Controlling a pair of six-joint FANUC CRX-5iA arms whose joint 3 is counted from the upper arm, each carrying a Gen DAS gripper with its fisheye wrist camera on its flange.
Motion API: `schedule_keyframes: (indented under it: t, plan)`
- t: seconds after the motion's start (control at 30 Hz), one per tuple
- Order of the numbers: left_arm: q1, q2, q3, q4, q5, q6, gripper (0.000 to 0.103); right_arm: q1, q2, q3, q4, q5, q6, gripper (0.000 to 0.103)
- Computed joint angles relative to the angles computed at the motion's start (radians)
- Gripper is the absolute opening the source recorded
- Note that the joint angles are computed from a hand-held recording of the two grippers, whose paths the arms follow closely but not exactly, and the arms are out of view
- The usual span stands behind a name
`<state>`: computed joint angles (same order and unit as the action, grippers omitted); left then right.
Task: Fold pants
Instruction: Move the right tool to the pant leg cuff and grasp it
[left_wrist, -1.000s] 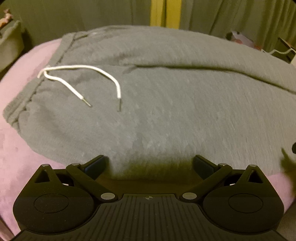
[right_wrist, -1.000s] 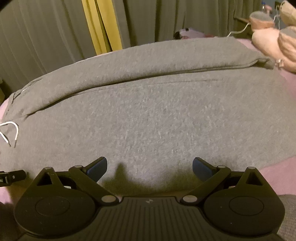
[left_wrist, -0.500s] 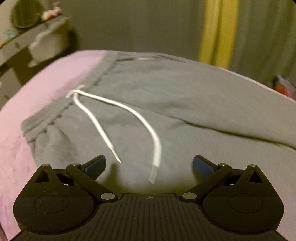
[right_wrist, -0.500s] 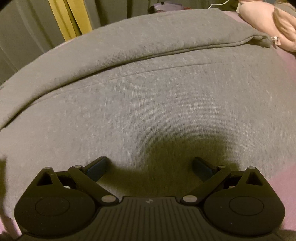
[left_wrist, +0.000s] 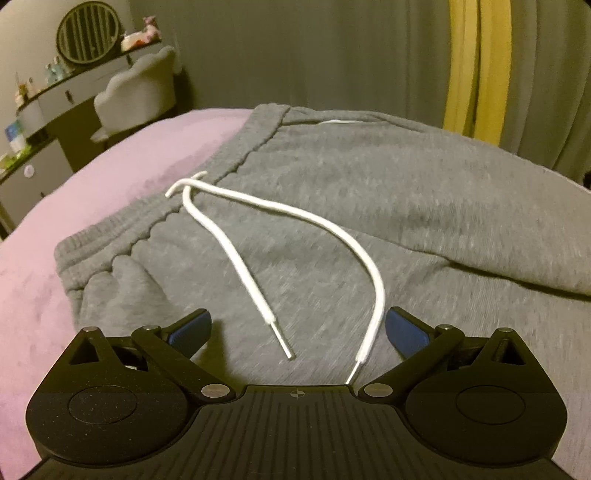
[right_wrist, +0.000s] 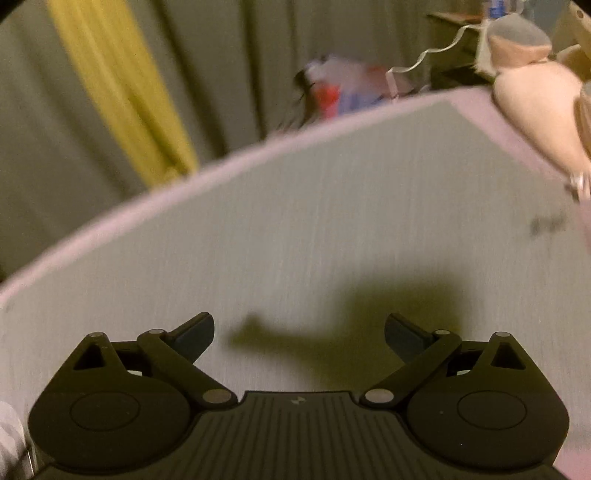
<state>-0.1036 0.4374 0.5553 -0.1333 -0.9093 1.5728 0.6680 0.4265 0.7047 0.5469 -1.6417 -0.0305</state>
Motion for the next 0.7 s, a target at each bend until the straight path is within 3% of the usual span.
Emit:
schedule_keyframes:
  t: [0.17, 0.23, 0.37, 0.5, 0.63, 0.7]
  plan:
    - [0.005, -0.009, -0.033, 0.012, 0.039, 0.026, 0.103, -0.143, 0.087, 0.089, 0.008, 0.021, -0.010, 0.077]
    - [0.003, -0.012, -0.044, 0.005, 0.058, 0.039, 0.103, -0.183, 0.149, 0.166, 0.014, 0.006, 0.007, 0.073]
    - [-0.007, -0.015, -0.059, -0.021, 0.100, 0.054, 0.103, -0.254, 0.179, 0.150, 0.019, 0.062, -0.019, 0.074]
    - [-0.014, -0.017, -0.069, -0.041, 0.128, 0.068, 0.103, -0.303, 0.314, 0.352, -0.019, -0.054, 0.039, 0.073]
    - [-0.022, -0.019, -0.073, -0.069, 0.140, 0.094, 0.103, -0.324, 0.271, 0.243, -0.029, -0.005, -0.056, 0.072]
    - [-0.025, -0.023, -0.080, -0.078, 0.151, 0.098, 0.103, -0.321, 0.287, 0.250, -0.007, -0.028, -0.054, 0.063]
